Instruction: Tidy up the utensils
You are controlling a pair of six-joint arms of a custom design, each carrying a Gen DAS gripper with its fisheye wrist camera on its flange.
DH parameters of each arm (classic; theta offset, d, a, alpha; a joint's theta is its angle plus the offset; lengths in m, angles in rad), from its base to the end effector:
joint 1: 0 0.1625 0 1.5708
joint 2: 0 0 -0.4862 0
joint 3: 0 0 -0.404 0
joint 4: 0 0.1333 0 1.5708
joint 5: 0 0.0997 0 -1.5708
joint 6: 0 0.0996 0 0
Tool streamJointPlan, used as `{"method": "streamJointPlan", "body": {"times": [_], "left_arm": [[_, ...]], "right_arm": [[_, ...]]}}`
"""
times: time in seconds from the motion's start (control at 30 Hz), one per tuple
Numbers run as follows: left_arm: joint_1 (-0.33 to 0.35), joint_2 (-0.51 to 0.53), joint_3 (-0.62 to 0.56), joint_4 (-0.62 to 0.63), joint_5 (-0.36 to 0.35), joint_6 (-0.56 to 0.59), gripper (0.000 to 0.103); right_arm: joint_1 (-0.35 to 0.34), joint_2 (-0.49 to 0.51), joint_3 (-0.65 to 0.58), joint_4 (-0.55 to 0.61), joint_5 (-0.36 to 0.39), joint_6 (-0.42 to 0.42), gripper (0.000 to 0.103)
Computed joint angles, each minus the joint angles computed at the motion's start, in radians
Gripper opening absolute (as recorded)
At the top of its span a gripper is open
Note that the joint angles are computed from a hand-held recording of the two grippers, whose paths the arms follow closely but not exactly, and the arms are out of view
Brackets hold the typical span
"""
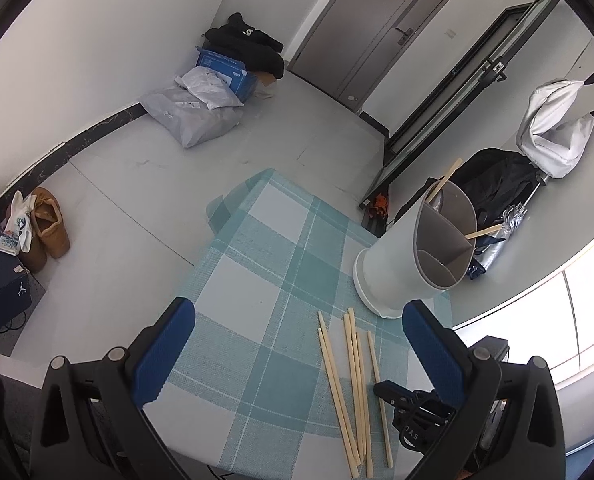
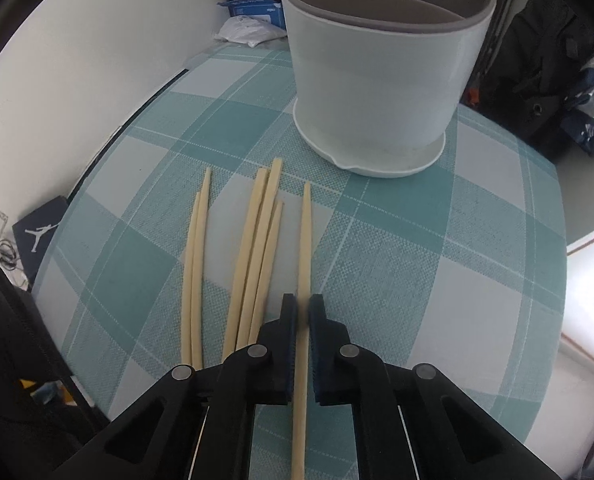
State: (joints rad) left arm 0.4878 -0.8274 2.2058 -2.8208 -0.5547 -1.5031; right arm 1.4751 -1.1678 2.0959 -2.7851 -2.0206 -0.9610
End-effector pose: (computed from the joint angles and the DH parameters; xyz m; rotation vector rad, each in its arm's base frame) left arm -0.3382 -0.4262 0.0591 -0.4258 2.4188 -1.2710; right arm 0.0367 -0.5598 0.2285 1.0172 -2.4079 0.0238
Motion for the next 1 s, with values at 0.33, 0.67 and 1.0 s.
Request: {"method": "streamJointPlan", "body": {"times": [0.33, 0.67, 1.0], "left_arm": [[0.002, -0.008, -0.008, 0.046, 0.02, -0.035, 0.102], [0.014, -0.015, -0.02, 0.14, 0.012, -0.077, 0.102], [0.046, 0.016, -0.081, 0.312, -0.041, -0.089, 0.102]], "right_arm": [[-0.031, -0.094, 0.007, 0.143, -0.028, -0.011, 0.009], [0.005, 0.013, -0.05, 0.083, -0.022, -0.002, 0.017], [0.036, 0.062, -0.043, -0.018, -0.04, -0.036, 0.004]]}}
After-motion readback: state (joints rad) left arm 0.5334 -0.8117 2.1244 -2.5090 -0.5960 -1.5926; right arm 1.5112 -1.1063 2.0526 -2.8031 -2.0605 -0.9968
